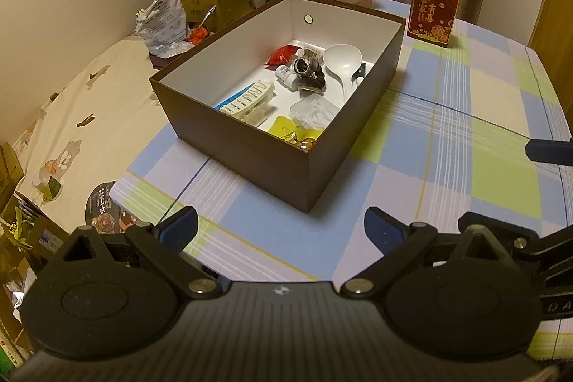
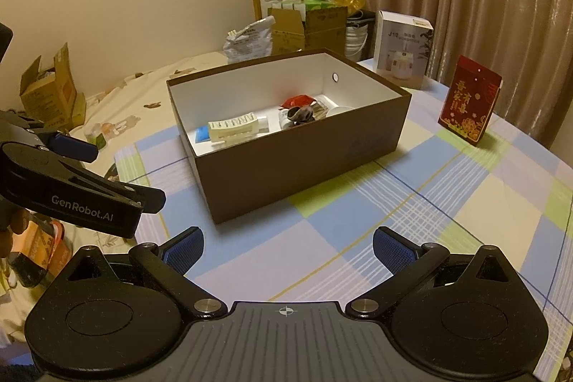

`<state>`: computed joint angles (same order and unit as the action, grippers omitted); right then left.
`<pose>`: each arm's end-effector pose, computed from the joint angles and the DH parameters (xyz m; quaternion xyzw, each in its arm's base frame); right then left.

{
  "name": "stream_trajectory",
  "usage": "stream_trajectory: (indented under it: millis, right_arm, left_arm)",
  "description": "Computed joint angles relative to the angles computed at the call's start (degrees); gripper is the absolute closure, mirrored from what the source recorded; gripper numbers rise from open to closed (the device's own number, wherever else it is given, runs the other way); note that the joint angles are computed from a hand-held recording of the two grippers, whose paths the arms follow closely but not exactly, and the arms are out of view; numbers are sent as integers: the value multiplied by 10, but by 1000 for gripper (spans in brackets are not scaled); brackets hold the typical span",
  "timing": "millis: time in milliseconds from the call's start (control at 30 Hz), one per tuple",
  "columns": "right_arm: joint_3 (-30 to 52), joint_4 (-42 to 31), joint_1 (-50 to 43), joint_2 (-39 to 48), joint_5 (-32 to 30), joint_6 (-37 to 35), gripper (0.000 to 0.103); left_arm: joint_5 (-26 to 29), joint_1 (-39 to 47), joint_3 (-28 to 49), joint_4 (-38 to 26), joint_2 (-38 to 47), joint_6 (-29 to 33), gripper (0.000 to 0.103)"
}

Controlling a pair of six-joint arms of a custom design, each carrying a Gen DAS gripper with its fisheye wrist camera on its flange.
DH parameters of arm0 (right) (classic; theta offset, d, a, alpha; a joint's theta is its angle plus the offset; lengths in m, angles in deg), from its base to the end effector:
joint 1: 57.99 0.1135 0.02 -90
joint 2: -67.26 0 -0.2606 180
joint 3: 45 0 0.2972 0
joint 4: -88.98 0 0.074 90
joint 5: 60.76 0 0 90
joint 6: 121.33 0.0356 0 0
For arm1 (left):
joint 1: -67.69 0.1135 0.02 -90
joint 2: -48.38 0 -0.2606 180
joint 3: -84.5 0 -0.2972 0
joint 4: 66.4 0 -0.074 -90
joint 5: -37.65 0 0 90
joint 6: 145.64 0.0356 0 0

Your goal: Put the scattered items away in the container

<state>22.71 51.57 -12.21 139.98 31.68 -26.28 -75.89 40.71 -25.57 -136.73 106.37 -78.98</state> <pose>0.2239 0.2279 0.2625 -0.3103 0.8606 0.1555 0.3726 0.2101 -0.0910 0.3051 -0.0256 0.9433 0.0643 0.3248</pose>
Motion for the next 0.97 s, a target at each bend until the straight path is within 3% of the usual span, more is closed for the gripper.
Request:
stream_trajectory:
  millis: [967]
  right_arm:
    - [-3,-2,-19,10,-19,-17,0]
  left_arm:
    - [-9,-13,8,9,36,-7,5]
